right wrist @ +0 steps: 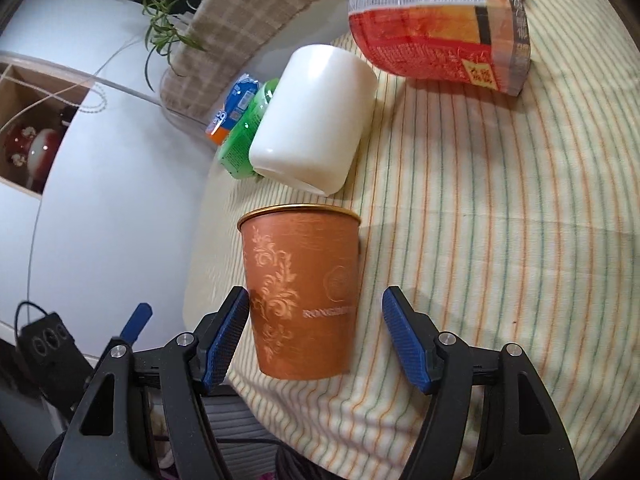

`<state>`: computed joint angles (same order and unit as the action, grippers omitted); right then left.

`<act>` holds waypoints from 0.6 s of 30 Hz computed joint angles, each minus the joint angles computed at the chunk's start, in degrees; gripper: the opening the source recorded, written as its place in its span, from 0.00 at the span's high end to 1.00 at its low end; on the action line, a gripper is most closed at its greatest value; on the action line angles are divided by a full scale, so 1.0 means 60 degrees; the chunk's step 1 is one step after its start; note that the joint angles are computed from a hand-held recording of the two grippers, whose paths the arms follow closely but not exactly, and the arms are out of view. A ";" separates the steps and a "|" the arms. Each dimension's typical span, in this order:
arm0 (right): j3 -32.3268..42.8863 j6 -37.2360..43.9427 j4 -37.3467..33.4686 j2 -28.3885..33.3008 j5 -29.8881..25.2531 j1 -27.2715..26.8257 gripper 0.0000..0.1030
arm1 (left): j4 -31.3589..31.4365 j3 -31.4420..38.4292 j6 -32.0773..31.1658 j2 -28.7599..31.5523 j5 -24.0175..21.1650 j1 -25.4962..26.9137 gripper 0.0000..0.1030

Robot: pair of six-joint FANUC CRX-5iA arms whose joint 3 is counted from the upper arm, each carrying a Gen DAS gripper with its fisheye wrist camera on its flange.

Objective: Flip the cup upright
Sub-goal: 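Lower the cup onto the table and open the right gripper while the left gripper closes on it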

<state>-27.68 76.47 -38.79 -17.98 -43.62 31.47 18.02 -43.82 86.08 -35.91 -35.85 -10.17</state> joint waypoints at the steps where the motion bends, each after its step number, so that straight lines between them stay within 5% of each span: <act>1: -0.0157 -0.0194 0.0304 -0.0192 0.0159 0.0165 0.32 | 0.0044 0.0014 -0.0056 0.0050 0.0020 -0.0017 0.00; 5: -0.0967 -0.1694 0.2167 -0.1177 0.0924 0.1195 0.31 | 0.1046 -0.0061 -0.0879 0.0516 0.0123 -0.0052 0.00; 9: -0.2521 -0.5231 0.5983 -0.2689 0.1605 0.2891 0.31 | 0.2800 -0.0230 -0.2280 0.1213 -0.0026 -0.0062 0.00; 13: -0.3885 -0.8671 0.9754 -0.3983 0.1017 0.4261 0.31 | 0.3967 -0.0261 -0.2872 0.1925 -0.0150 -0.0211 0.00; 18: -0.4556 -1.0288 1.1093 -0.5035 0.0159 0.4991 0.31 | 0.6048 -0.0452 -0.3600 0.2798 -0.0510 -0.0187 0.00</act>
